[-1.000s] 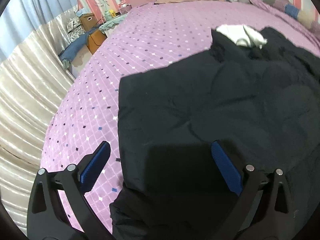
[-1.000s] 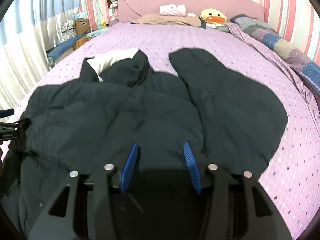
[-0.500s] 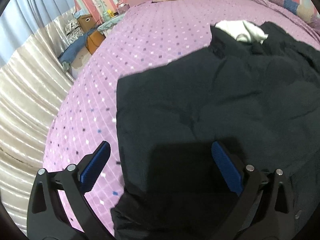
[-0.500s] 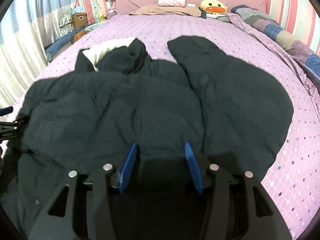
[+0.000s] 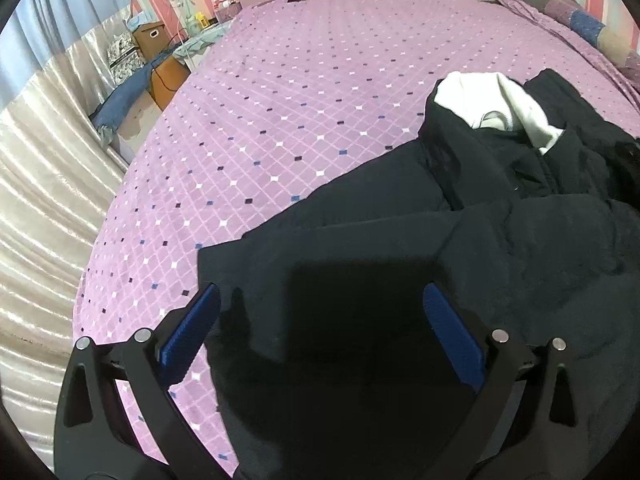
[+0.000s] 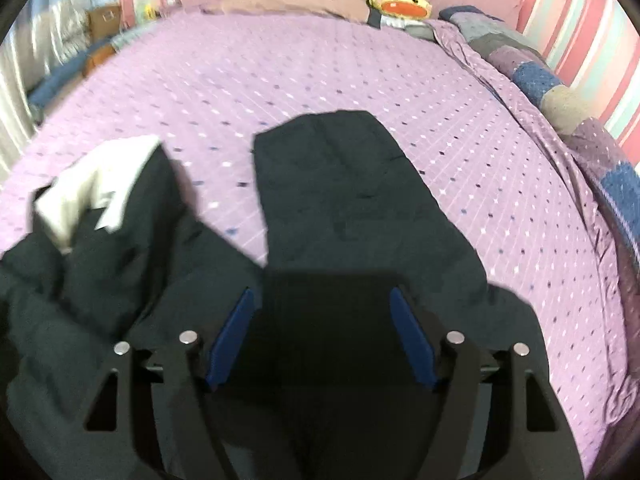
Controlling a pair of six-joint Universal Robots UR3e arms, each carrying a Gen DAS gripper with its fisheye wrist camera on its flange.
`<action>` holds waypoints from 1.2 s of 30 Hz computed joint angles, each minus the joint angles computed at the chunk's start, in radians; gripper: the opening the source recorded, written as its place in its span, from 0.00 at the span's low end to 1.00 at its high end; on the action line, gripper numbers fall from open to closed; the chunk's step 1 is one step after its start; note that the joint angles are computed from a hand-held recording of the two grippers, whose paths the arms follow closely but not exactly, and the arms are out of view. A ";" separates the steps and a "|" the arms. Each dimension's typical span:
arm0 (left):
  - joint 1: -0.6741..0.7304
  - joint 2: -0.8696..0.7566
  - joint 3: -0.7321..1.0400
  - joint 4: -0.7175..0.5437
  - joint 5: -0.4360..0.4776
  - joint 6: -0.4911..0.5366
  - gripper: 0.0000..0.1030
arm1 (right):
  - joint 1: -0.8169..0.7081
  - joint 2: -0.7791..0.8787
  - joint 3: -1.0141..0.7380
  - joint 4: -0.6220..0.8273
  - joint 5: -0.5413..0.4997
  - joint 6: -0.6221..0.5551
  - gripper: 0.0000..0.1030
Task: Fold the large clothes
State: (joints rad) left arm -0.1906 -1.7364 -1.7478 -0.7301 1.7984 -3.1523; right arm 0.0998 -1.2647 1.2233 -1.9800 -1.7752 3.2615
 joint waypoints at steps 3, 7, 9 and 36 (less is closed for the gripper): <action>-0.006 -0.002 -0.010 -0.002 -0.012 -0.012 0.97 | -0.023 0.115 -0.115 0.083 0.006 0.019 0.69; -0.020 0.035 -0.072 0.030 -0.024 -0.016 0.97 | -0.031 0.178 -0.155 0.104 0.009 0.023 0.65; -0.027 0.034 -0.083 0.035 -0.027 -0.020 0.97 | -0.059 0.166 -0.138 0.103 0.058 0.032 0.47; -0.089 0.478 -0.255 -0.196 0.036 -0.109 0.97 | 0.148 -0.829 0.641 -0.014 0.336 0.109 0.09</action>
